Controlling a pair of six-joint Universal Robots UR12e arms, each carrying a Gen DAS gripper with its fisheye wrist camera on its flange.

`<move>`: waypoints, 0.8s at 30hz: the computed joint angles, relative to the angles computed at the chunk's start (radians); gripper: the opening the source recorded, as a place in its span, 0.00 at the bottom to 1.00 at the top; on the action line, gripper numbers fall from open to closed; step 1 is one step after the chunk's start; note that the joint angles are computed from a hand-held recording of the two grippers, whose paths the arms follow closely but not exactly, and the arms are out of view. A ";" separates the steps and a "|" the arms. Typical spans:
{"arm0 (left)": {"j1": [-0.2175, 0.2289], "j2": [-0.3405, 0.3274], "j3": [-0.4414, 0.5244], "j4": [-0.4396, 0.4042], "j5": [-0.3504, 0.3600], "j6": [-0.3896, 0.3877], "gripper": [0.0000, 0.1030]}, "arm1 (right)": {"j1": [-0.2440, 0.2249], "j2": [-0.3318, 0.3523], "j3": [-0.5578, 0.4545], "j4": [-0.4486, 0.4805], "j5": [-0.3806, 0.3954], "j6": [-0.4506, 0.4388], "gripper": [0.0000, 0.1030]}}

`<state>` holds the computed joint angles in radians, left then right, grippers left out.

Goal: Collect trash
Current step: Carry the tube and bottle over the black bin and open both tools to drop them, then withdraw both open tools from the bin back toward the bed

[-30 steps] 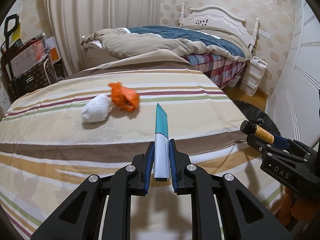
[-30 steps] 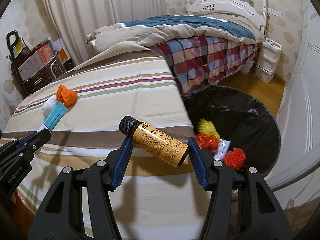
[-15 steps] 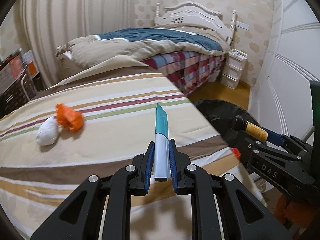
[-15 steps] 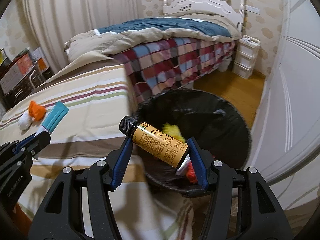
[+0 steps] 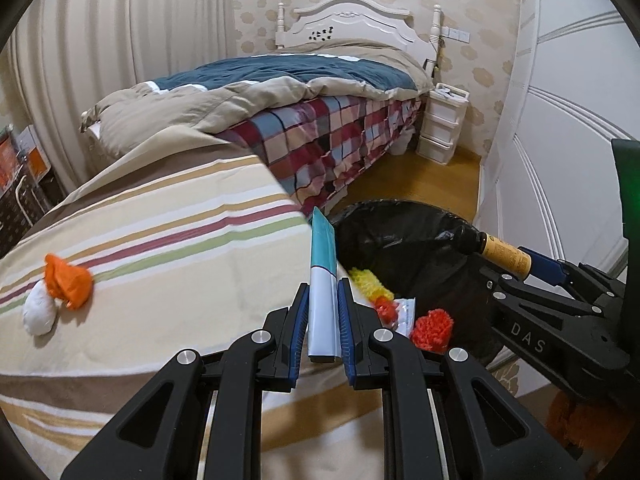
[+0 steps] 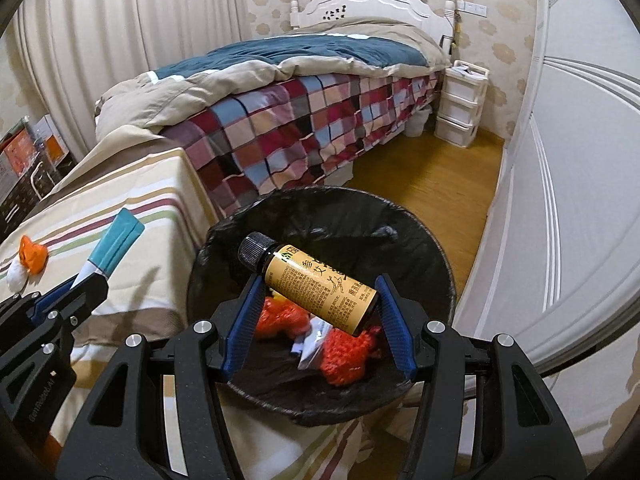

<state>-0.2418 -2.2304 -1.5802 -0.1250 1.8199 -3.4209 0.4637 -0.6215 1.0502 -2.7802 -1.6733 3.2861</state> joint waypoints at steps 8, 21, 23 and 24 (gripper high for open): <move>-0.013 -0.039 0.067 -0.051 0.008 0.014 0.17 | -0.012 0.020 -0.031 0.020 0.000 0.016 0.54; -0.024 -0.074 0.130 -0.107 0.031 0.032 0.23 | -0.028 0.037 -0.054 0.038 -0.007 0.051 0.56; -0.024 -0.076 0.133 -0.109 0.036 0.030 0.34 | -0.029 0.037 -0.052 0.037 -0.011 0.053 0.63; -0.024 -0.076 0.134 -0.107 0.039 0.027 0.40 | -0.029 0.037 -0.049 0.033 -0.014 0.055 0.64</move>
